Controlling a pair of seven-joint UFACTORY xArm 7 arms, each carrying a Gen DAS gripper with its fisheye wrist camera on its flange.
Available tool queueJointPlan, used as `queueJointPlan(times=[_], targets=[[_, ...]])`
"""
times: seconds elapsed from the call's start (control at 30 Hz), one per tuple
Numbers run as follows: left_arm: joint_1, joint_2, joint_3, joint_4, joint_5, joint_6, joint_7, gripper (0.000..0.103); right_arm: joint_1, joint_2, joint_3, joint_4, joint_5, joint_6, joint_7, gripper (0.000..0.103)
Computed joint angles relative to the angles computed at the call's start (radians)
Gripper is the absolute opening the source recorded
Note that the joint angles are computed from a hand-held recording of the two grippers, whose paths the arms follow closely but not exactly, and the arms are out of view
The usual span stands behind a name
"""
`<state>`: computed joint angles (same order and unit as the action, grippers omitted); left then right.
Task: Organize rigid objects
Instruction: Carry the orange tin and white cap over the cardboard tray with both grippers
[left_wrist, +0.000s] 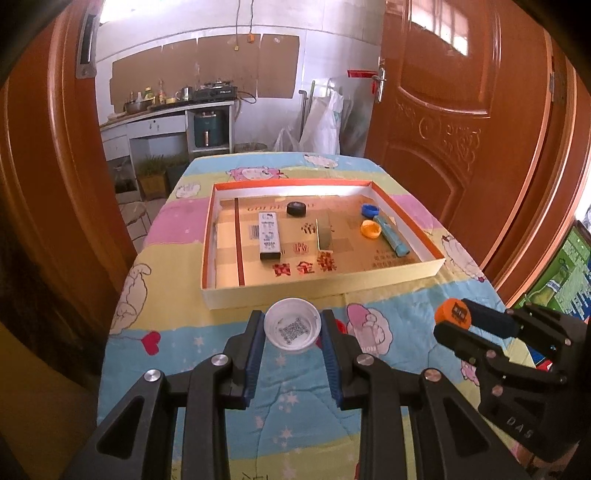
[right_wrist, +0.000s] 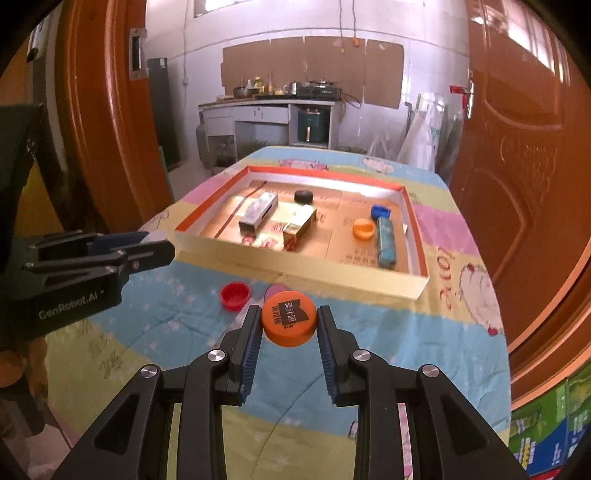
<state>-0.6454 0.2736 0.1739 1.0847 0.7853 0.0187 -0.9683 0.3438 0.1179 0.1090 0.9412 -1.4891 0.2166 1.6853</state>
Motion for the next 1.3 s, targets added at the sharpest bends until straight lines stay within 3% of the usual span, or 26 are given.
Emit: queueJointPlan(times=[0.3, 0.73, 1.3], targets=[[0.049, 0.042, -0.056, 0.073, -0.102, 0.029, 0.116, 0.031, -0.016, 0.02, -0.018, 0.048, 0.025, -0.024, -0.073, 0.031], [0.068, 0.108, -0.088, 0.161, -0.266, 0.061, 0.259, 0.031, -0.009, 0.084, -0.068, 0.129, 0.11, -0.083, -0.187, 0.031], [0.091, 0.217, -0.109, 0.32, -0.405, 0.126, 0.389, 0.031, 0.056, 0.197, -0.182, 0.233, 0.394, -0.153, -0.47, 0.031]])
